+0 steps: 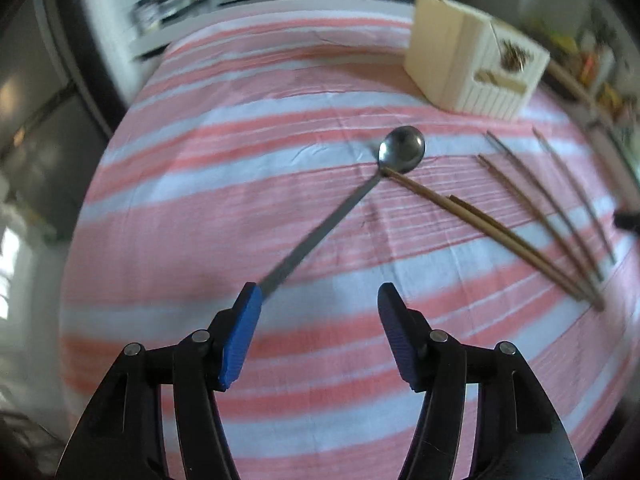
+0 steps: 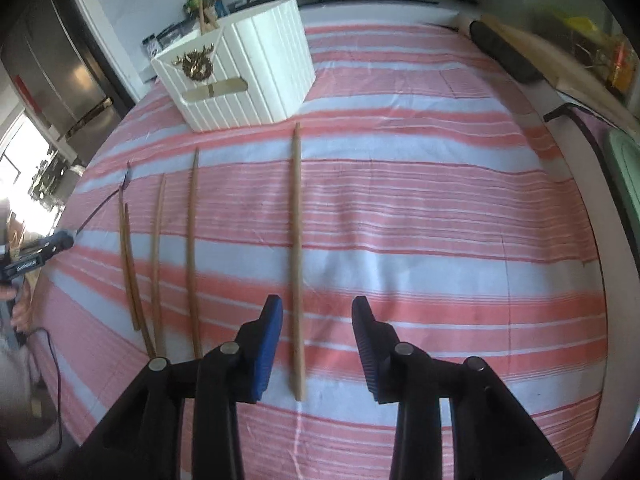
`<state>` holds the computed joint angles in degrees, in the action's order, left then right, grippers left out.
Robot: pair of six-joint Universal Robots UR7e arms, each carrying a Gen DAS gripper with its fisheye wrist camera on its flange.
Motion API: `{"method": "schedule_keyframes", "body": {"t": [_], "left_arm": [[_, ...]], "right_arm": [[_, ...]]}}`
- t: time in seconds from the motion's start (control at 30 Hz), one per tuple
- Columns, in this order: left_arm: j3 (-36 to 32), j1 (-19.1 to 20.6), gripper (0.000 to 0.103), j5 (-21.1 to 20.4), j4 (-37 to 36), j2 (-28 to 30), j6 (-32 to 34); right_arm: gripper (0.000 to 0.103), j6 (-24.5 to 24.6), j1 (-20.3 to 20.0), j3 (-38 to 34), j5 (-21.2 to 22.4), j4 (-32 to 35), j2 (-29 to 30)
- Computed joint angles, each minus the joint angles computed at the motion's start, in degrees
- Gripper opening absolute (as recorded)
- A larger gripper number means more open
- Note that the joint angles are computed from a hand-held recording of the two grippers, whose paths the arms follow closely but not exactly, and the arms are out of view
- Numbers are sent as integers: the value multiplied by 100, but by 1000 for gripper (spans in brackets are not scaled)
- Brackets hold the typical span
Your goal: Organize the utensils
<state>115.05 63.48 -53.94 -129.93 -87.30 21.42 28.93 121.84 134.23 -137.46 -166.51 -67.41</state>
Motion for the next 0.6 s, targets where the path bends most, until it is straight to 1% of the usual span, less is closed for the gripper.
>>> {"method": "schedule_keyframes", "body": {"t": [0.07,0.13,0.2,0.23,0.27,0.3,0.33,0.37,0.43,0.5,0.53,0.6], "left_arm": [[-21,-67,63,200,-299,272,289],[-81,-130,63,318,-574,613,549],[-144,-173,64,469,-782,936,719],[-141,-196,64,523,-1048,1063,836],[-148,-233,61,636,-1250,1183,840],[-229,-249,58,760,-1338,1325,672],[-318,-243,48,860,-1385,1437,406],[-406,-203,41,940,-1391,1506,148],[-620,-105,41,954,-1332,1621,-502],[-794,10,41,792,-1075,1591,-995],[-836,51,42,715,-948,1541,-1104],[-828,92,44,721,-795,1418,-1015]], "right_arm": [[36,-117,0,-125,-1,204,-28],[36,-206,-5,-225,-66,257,2],[36,-281,3,-323,-108,147,80],[36,-315,-9,-341,-96,68,111],[36,-350,-16,-359,-79,-50,158],[36,-377,-12,-374,-83,-166,216],[36,-389,-9,-386,-105,-221,256],[36,-393,-7,-405,-141,-266,313],[36,-462,-28,-443,-157,-330,384],[36,-578,-71,-510,-162,-353,443],[36,-648,-100,-559,-161,-322,465],[36,-778,-172,-669,-74,-65,453]]}}
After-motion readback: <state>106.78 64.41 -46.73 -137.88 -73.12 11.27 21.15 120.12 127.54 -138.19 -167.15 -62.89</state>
